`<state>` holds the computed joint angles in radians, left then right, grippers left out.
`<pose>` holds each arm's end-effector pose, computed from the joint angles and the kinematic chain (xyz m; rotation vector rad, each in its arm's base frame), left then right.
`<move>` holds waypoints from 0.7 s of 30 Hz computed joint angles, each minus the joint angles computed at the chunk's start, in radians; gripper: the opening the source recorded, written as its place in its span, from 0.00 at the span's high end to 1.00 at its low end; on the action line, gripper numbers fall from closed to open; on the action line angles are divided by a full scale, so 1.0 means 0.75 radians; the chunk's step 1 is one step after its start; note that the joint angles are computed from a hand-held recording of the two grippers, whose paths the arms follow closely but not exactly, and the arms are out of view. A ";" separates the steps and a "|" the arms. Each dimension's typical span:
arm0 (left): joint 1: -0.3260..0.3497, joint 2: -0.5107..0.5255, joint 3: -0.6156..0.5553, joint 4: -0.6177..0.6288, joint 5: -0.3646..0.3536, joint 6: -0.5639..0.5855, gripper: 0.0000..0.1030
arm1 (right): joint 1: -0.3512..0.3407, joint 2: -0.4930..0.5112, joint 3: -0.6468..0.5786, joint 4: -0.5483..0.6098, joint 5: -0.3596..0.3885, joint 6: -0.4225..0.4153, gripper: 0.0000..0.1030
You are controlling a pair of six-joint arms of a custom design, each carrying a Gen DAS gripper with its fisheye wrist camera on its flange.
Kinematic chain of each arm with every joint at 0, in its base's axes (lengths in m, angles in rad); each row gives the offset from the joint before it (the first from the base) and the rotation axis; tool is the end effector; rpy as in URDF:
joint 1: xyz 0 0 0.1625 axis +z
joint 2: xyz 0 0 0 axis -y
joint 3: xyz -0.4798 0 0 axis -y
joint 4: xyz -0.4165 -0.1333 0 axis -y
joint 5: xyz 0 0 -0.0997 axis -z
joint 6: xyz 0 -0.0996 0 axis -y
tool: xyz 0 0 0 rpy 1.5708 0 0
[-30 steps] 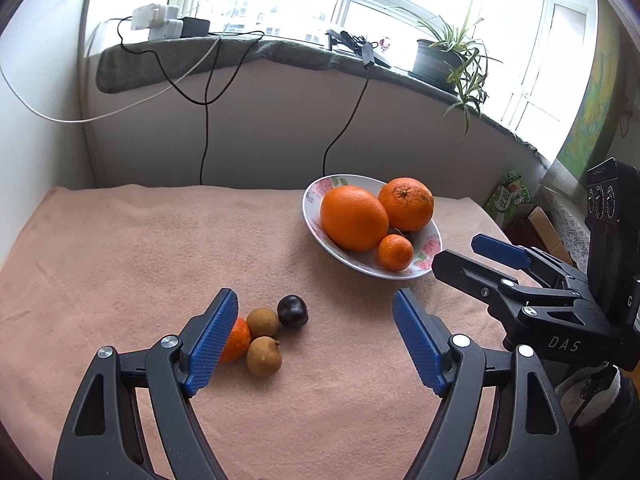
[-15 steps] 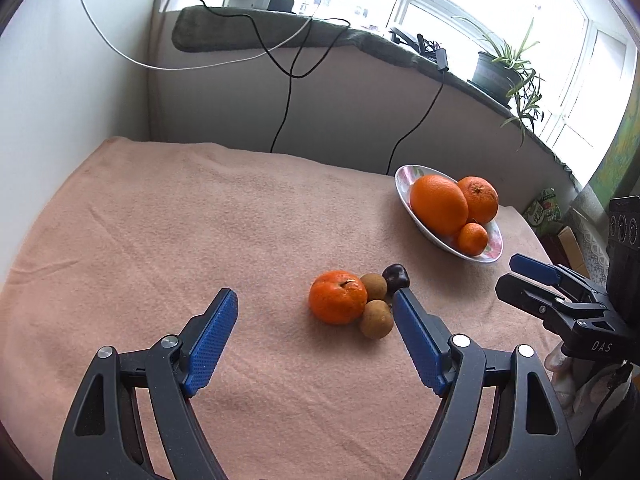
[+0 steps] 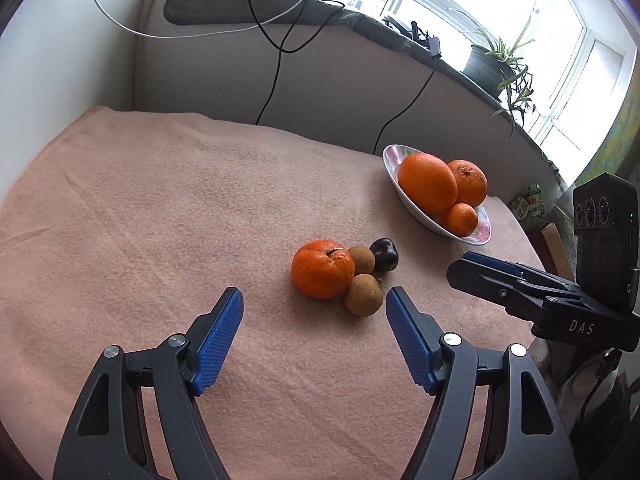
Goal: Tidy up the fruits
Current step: 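Close the left tool on the last tangerine while the right tool grasps a dark plum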
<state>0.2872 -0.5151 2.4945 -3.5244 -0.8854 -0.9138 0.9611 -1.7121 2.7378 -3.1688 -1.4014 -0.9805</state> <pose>-0.2798 -0.2874 -0.0630 0.5058 2.6372 -0.8375 -0.0404 -0.3199 0.2528 0.5756 -2.6956 0.7347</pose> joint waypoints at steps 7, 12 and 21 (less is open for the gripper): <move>0.054 0.025 -0.033 -0.082 -0.060 0.063 0.37 | 0.064 0.103 -0.039 -0.013 -0.041 0.096 0.41; 0.075 0.024 -0.047 -0.081 -0.071 0.097 0.48 | 0.094 0.165 -0.063 -0.021 -0.055 0.144 0.46; 0.123 0.038 -0.072 -0.095 -0.100 0.132 0.53 | 0.121 0.244 -0.093 -0.035 -0.084 0.186 0.55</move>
